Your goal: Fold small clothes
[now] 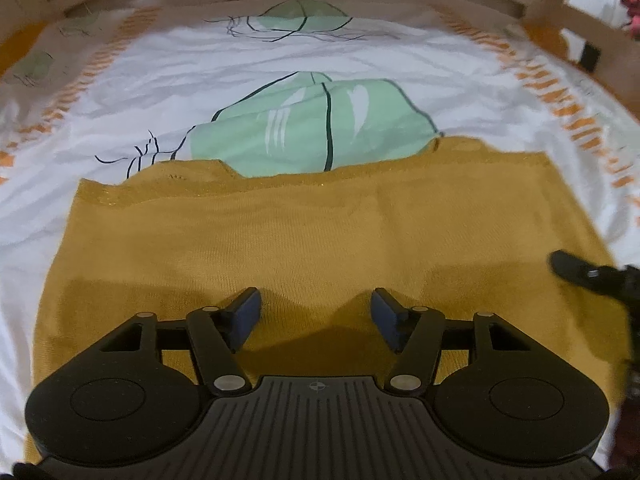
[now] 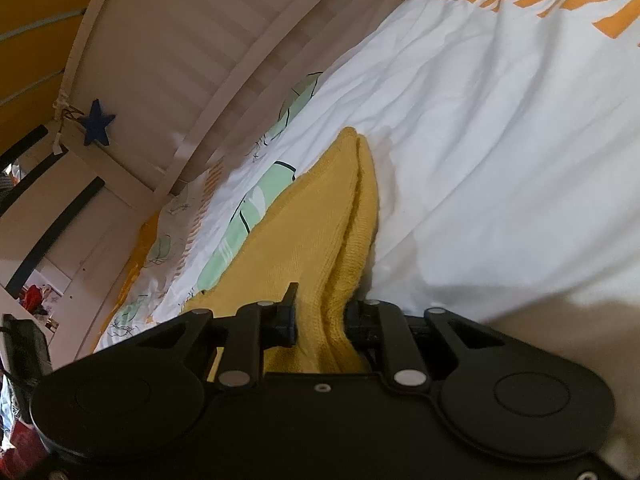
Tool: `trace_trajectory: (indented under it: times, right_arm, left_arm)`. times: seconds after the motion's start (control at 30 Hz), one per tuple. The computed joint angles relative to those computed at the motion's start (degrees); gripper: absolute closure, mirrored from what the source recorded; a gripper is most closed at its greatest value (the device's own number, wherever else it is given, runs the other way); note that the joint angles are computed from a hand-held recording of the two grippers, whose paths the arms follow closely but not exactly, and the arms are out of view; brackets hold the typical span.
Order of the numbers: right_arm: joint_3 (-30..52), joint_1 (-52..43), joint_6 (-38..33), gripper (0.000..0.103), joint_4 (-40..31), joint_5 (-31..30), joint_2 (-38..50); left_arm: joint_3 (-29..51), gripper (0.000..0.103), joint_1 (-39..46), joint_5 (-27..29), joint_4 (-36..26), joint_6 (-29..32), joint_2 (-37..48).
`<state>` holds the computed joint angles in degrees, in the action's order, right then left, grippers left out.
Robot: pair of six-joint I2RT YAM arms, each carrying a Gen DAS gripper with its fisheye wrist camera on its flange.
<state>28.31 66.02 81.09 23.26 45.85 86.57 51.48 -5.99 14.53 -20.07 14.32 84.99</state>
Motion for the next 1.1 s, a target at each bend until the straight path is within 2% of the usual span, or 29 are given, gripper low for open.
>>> trace_trajectory:
  times: [0.27, 0.37, 0.47, 0.63, 0.8, 0.93, 1.1]
  right_arm:
    - [2.1, -1.0, 1.0, 0.081, -3.6, -1.2, 0.0]
    - [4.5, -1.4, 2.0, 0.081, -8.2, -1.8, -0.1]
    - [7.7, -1.7, 3.4, 0.081, -14.9, -2.7, -0.4]
    - [15.2, -2.3, 7.8, 0.078, -27.3, -4.0, 0.3]
    - [26.0, -2.2, 9.1, 0.08, -40.8, -3.9, 3.5]
    - [32.6, -1.9, 7.5, 0.081, -45.9, -2.7, 5.2]
    - [43.0, -2.7, 0.7, 0.081, -48.1, -3.7, 9.8]
  left_arm:
    - [0.7, 0.044, 18.1, 10.8, -6.2, 9.2, -7.7]
    - [0.9, 0.044, 22.8, 11.5, -4.7, 11.9, -7.8]
    - [0.7, 0.044, 24.7, 9.2, -1.6, 12.7, -6.9]
    - [6.8, 0.044, 28.1, 11.4, -4.9, 13.2, -1.1]
    - [12.0, 0.044, 31.1, 12.9, -8.4, 14.6, 3.4]
    - [13.9, 0.044, 31.6, 13.1, -8.8, 14.3, 6.1]
    - [18.6, 0.044, 32.4, 16.9, -14.9, 15.0, 9.5]
